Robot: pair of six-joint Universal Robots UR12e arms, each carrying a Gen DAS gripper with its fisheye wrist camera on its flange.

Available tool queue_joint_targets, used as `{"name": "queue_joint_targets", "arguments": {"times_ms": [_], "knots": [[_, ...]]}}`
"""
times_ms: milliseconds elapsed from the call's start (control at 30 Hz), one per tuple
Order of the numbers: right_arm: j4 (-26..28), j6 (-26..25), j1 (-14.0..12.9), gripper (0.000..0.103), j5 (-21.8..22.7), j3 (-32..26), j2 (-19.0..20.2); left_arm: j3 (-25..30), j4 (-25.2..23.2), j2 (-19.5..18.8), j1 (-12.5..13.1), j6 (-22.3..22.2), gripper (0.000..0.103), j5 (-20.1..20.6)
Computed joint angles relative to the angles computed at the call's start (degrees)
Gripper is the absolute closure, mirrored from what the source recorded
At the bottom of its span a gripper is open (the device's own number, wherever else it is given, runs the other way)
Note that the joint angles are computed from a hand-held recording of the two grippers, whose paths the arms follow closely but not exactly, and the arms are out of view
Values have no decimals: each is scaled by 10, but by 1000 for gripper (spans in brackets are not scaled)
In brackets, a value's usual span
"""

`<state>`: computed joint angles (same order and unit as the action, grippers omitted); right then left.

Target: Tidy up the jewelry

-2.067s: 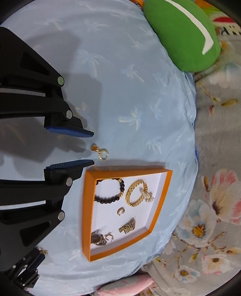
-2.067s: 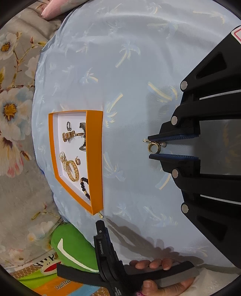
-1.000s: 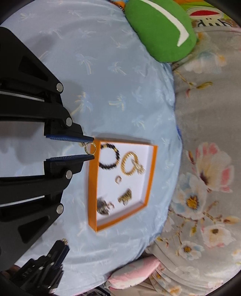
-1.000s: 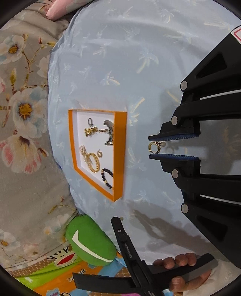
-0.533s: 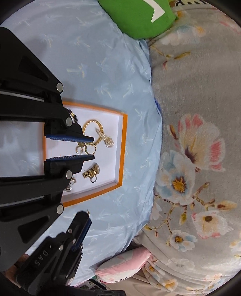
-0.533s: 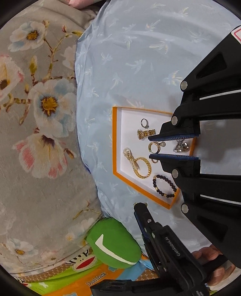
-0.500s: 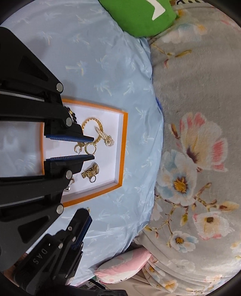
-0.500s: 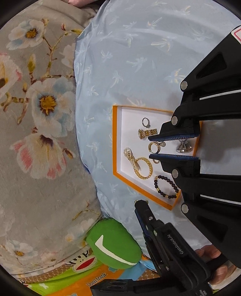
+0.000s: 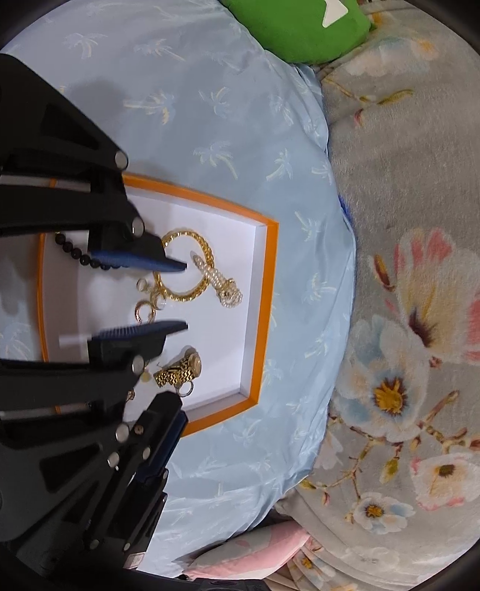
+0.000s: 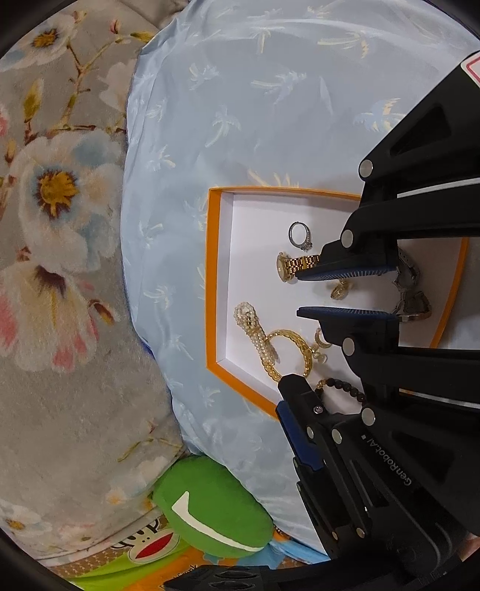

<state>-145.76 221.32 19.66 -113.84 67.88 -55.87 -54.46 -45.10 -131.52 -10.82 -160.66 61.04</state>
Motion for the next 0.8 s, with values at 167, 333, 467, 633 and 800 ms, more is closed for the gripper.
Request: {"name": "queue_joint_targets", "arguments": {"times_ms": [167, 333, 467, 633, 800], "knots": [[-26, 17, 4, 89, -5, 25, -16, -10, 16, 8, 9, -15, 68, -6], [-43, 43, 15, 89, -11, 61, -40, -41, 34, 29, 21, -23, 68, -7], [-33, 59, 32, 89, -33, 80, -54, -81, 44, 55, 31, -24, 68, -15], [-3, 81, 51, 89, -59, 89, -63, -142, 74, 92, 38, -9, 68, -3], [28, 92, 63, 88, -79, 86, -61, -180, 91, 110, 35, 0, 68, 26]]}}
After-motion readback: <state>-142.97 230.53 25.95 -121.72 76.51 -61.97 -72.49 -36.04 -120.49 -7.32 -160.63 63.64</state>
